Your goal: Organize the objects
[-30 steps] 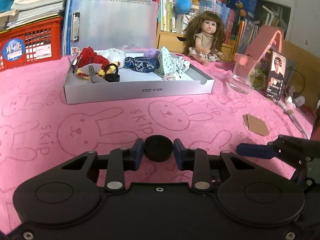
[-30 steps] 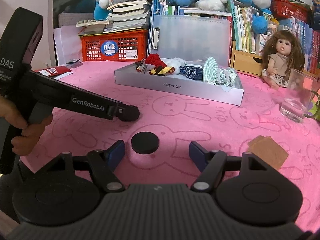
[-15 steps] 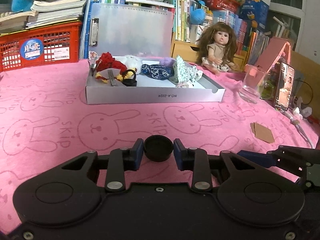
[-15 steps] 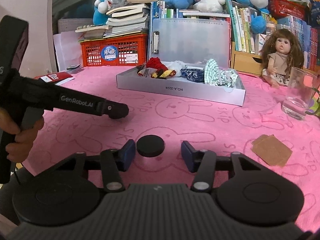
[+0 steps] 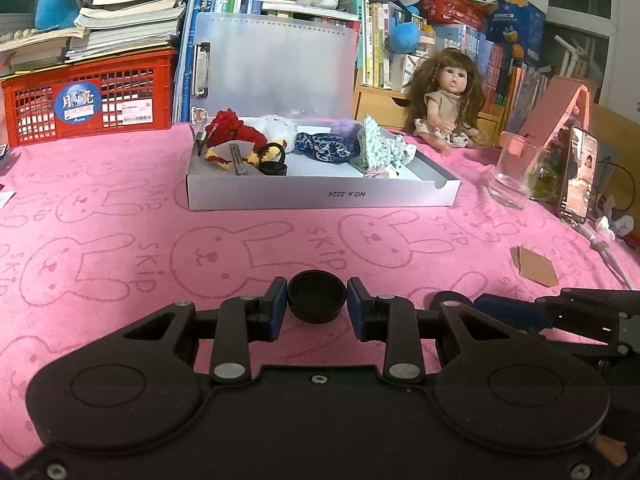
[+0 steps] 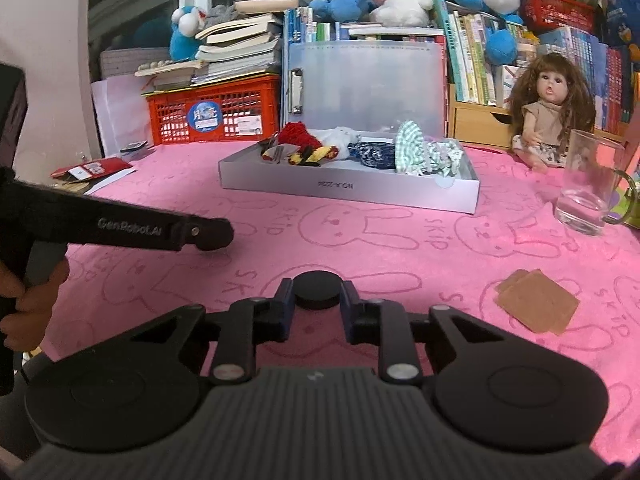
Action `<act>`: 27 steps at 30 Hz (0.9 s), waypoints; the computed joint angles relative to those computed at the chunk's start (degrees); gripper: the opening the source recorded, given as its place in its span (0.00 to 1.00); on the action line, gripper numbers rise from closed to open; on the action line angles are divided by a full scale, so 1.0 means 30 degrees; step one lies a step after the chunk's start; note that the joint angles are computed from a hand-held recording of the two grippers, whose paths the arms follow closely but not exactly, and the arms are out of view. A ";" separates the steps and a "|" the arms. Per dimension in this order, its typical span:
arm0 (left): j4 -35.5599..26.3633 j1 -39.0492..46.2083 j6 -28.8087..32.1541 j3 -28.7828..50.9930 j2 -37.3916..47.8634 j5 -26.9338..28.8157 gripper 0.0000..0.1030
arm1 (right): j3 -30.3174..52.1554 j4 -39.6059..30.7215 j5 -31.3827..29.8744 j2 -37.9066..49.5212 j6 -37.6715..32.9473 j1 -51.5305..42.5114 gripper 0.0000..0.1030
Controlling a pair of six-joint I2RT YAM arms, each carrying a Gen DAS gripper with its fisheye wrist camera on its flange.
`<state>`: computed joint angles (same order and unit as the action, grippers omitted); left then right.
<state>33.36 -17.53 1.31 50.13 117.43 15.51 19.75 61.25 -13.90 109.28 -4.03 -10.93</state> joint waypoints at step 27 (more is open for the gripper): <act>-0.0085 0.0199 -0.0594 0.0689 0.0006 -0.0690 0.30 | 0.1107 -0.0641 0.1095 -0.0614 0.1120 -0.0302 0.18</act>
